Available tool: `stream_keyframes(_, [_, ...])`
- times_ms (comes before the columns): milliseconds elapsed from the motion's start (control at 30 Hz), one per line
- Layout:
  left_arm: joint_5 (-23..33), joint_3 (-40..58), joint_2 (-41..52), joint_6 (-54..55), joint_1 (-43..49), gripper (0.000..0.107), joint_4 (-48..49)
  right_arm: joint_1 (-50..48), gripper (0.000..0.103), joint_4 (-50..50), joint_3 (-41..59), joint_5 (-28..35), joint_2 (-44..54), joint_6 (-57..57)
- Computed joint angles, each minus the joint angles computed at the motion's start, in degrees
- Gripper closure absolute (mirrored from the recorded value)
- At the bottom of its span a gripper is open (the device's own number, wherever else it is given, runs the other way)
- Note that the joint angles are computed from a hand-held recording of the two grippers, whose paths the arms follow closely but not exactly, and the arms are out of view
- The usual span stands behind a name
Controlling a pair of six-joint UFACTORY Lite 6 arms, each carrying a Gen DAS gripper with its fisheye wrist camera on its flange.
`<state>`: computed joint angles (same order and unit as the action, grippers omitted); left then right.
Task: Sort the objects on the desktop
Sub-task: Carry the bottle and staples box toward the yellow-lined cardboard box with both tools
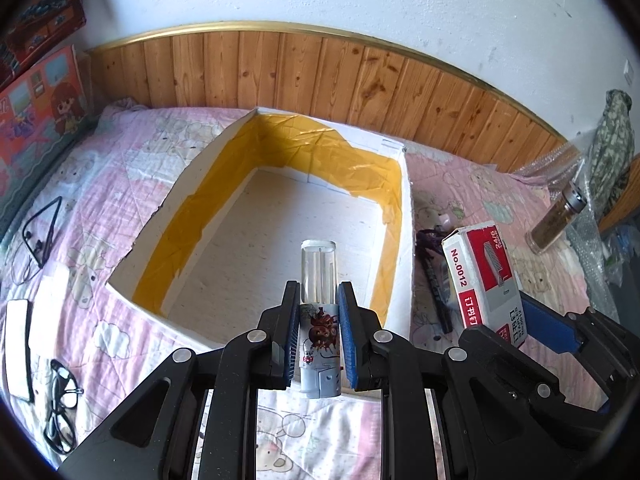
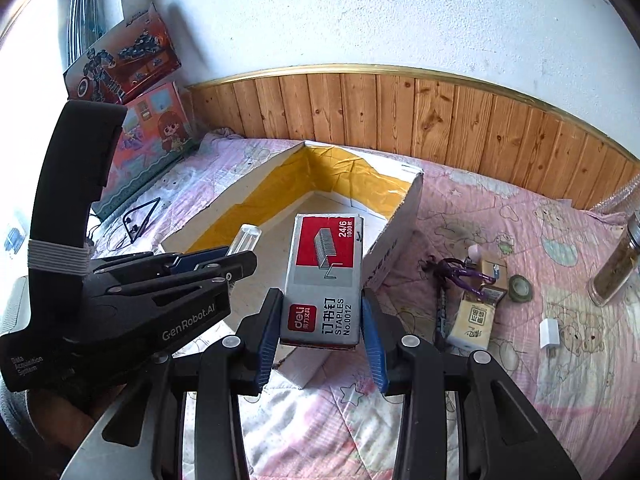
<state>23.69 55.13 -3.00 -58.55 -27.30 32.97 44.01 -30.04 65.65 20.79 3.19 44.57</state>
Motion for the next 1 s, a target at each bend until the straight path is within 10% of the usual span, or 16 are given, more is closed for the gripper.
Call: stream_keyframes(1000, [0.6,14.93,15.24,20.64,10.91,0.087,-14.58,-6.87,0.063,27.47,26.13,4.49,22.32,-33.63])
